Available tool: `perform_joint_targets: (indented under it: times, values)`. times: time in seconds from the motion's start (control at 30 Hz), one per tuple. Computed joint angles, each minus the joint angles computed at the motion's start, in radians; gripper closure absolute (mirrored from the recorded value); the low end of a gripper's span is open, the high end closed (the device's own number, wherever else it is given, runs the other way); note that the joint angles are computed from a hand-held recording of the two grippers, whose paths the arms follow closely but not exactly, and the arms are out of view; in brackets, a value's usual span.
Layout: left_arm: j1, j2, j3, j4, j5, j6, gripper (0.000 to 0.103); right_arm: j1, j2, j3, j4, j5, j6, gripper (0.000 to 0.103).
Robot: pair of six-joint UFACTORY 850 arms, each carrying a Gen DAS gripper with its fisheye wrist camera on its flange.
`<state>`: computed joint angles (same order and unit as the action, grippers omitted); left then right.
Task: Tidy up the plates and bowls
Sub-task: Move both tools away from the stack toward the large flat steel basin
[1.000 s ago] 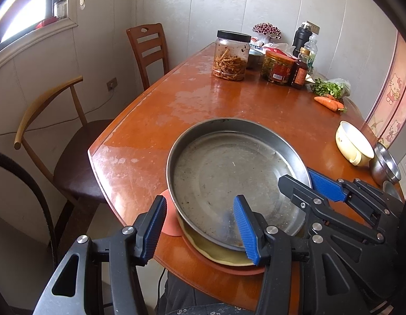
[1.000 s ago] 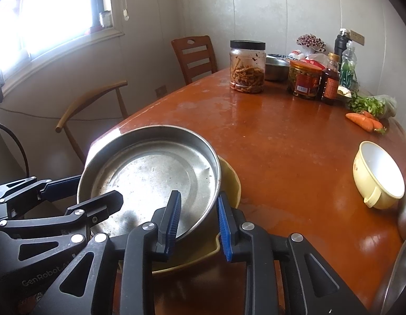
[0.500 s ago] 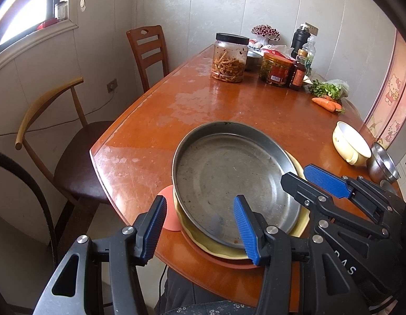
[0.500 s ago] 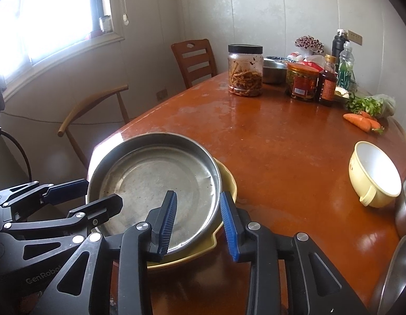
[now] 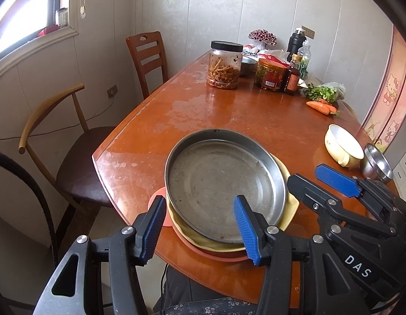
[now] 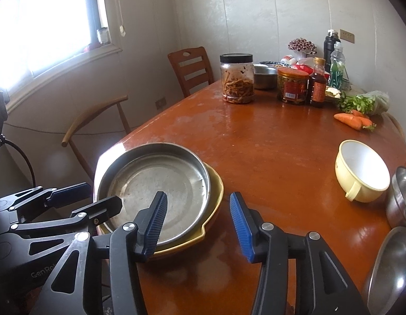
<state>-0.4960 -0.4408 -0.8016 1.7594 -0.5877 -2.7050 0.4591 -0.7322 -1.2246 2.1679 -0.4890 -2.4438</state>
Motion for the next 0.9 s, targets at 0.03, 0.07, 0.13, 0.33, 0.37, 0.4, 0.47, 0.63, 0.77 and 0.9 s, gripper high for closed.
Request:
perform_joint_targets:
  times: [0.03,0.07,0.13,0.33,0.37,0.4,0.47,0.63,0.77,0.9]
  values:
    - [-0.004,0.002,0.000,-0.007,-0.004,0.006,0.049,-0.004,0.006,0.006,-0.004,-0.007,0.003,0.050]
    - [-0.009,0.003,-0.002,-0.016,-0.009,0.014,0.048,-0.006,0.010,0.011,-0.006,-0.012,0.004,0.049]
    - [-0.015,0.005,-0.004,-0.026,-0.013,0.023,0.048,-0.012,0.018,0.019,-0.007,-0.018,0.006,0.047]
    - [-0.035,0.005,-0.020,-0.064,-0.030,0.059,0.046,-0.032,0.055,0.064,0.027,-0.053,-0.030,0.045]
    - [-0.039,0.004,-0.024,-0.074,-0.034,0.067,0.046,-0.037,0.061,0.071,0.027,-0.058,-0.030,0.045]
    - [-0.044,0.004,-0.027,-0.080,-0.039,0.070,0.046,-0.041,0.066,0.076,0.030,-0.062,-0.033,0.045]
    - [-0.054,0.005,-0.030,-0.090,-0.047,0.077,0.046,-0.050,0.080,0.094,0.055,-0.073,-0.053,0.045]
    - [-0.081,0.005,-0.044,-0.088,-0.063,0.074,0.046,-0.077,0.120,0.143,0.104,-0.100,-0.104,0.038]
    - [-0.103,-0.001,-0.068,-0.106,-0.071,0.103,0.046,-0.098,0.149,0.174,0.138,-0.115,-0.137,0.034]
    - [-0.123,-0.006,-0.096,-0.131,-0.082,0.151,0.045,-0.121,0.171,0.201,0.170,-0.133,-0.168,0.031]
